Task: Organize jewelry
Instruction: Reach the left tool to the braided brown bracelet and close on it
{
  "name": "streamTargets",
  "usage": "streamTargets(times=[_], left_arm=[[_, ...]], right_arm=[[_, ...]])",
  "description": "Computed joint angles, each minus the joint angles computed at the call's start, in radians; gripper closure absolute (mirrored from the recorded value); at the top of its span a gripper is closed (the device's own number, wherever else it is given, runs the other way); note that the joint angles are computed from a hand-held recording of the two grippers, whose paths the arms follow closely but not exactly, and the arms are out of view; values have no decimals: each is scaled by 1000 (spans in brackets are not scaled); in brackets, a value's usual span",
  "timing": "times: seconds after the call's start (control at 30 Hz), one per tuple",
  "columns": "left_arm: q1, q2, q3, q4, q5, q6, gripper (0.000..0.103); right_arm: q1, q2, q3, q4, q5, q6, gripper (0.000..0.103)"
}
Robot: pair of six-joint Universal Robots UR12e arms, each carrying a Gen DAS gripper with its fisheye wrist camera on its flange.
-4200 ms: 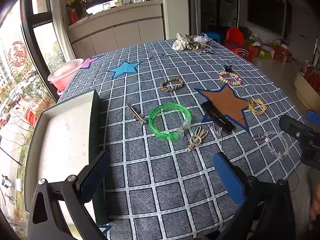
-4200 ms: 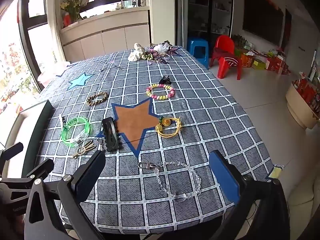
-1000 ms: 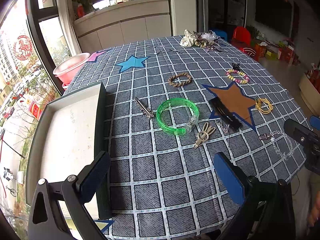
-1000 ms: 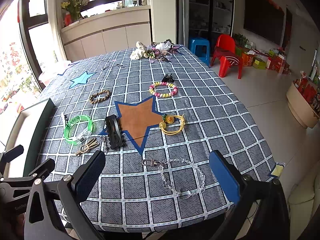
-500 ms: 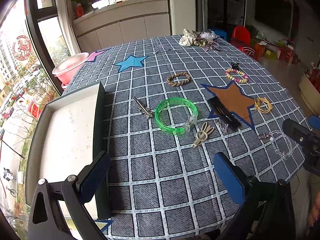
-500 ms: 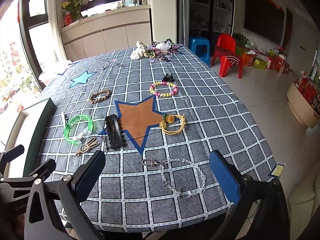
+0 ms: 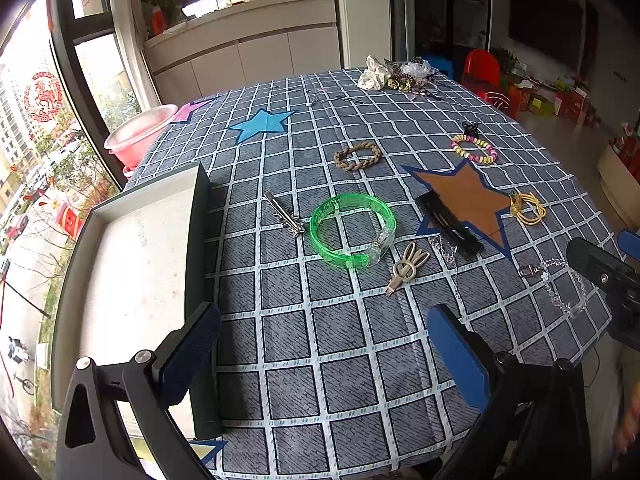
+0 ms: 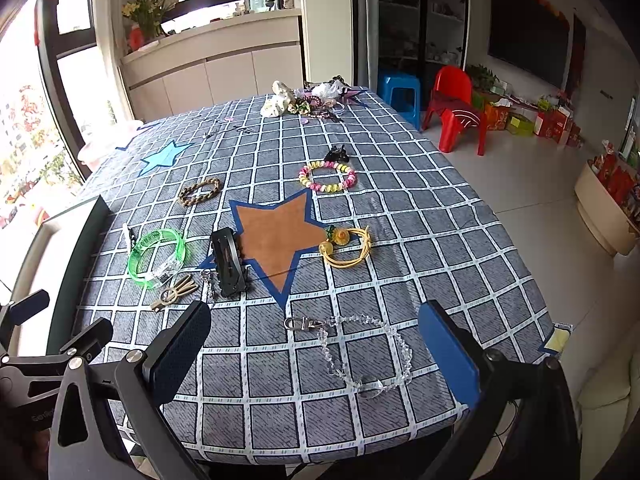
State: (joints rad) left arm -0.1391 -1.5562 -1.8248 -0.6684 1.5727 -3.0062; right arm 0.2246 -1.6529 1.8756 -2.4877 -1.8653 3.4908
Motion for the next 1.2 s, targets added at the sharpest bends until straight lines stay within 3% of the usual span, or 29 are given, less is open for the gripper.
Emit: streamTargets(times=[0.37,0.73,1.07,1.2], left_arm=[[30,-39,50,-117,-71,-17,0],[40,-112,159,-147,-94,44,0],[-2,-261,343,-187,-70,79,0],[-13,-319,404,-229,-52,68,6]], right_arm=[[-32,-13,8,30,31,14,0],[-119,-6,-12,82,103,23,0],[-181,109,-141,122,186,-11,0],[-197,167,-199,151,195,-19,0]])
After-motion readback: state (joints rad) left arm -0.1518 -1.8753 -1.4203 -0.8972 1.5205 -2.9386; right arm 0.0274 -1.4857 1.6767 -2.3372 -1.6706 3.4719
